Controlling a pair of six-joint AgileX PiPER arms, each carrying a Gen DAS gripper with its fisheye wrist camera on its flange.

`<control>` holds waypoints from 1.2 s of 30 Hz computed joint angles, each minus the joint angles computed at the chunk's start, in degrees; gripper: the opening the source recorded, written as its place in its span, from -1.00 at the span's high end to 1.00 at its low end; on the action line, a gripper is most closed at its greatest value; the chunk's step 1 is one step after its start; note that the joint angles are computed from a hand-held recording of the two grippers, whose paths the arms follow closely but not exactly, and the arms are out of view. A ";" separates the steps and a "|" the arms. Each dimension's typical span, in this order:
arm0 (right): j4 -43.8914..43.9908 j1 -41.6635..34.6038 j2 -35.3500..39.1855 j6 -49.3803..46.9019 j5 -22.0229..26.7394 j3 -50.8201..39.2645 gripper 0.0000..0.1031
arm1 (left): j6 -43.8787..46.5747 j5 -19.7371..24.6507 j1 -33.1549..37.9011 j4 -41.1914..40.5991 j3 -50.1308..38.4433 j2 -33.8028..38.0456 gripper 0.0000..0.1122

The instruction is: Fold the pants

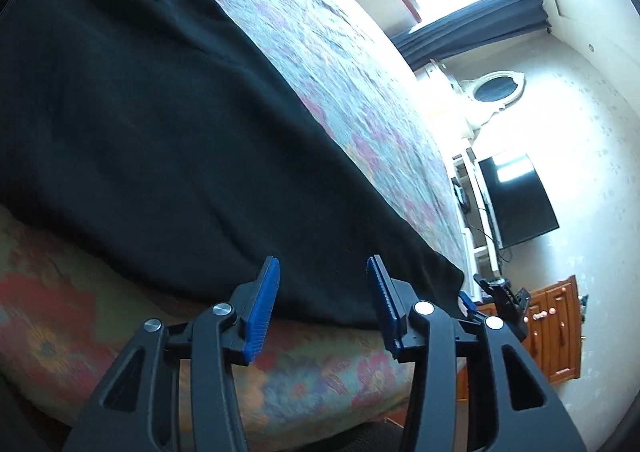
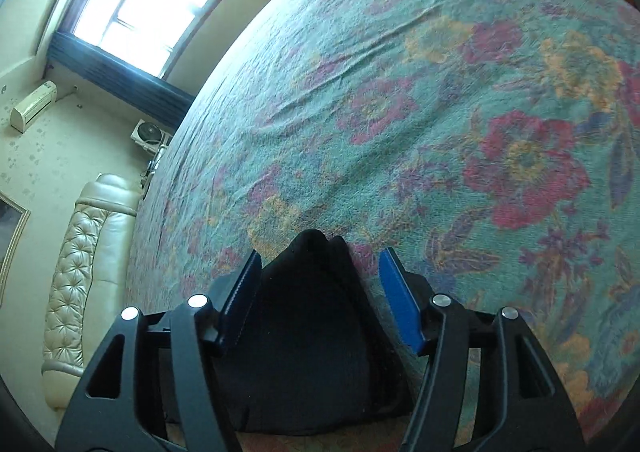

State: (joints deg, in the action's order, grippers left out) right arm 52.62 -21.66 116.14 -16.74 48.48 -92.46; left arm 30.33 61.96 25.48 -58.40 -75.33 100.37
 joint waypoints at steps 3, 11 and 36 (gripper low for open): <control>-1.11 0.51 7.06 4.20 4.92 -9.55 0.10 | -1.02 -2.46 1.17 3.64 -2.35 1.78 0.18; -8.09 0.64 3.68 2.78 -5.57 -3.05 1.00 | 3.51 -6.48 2.89 3.83 -1.62 3.07 0.18; 38.03 -4.73 -12.95 -30.27 0.43 36.66 -0.42 | 5.68 -3.02 6.16 9.19 -8.88 4.08 -0.30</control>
State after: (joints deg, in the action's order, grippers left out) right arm 90.65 -26.39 103.18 -47.01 48.91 -55.81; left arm 36.01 58.94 31.64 -49.20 -84.21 104.45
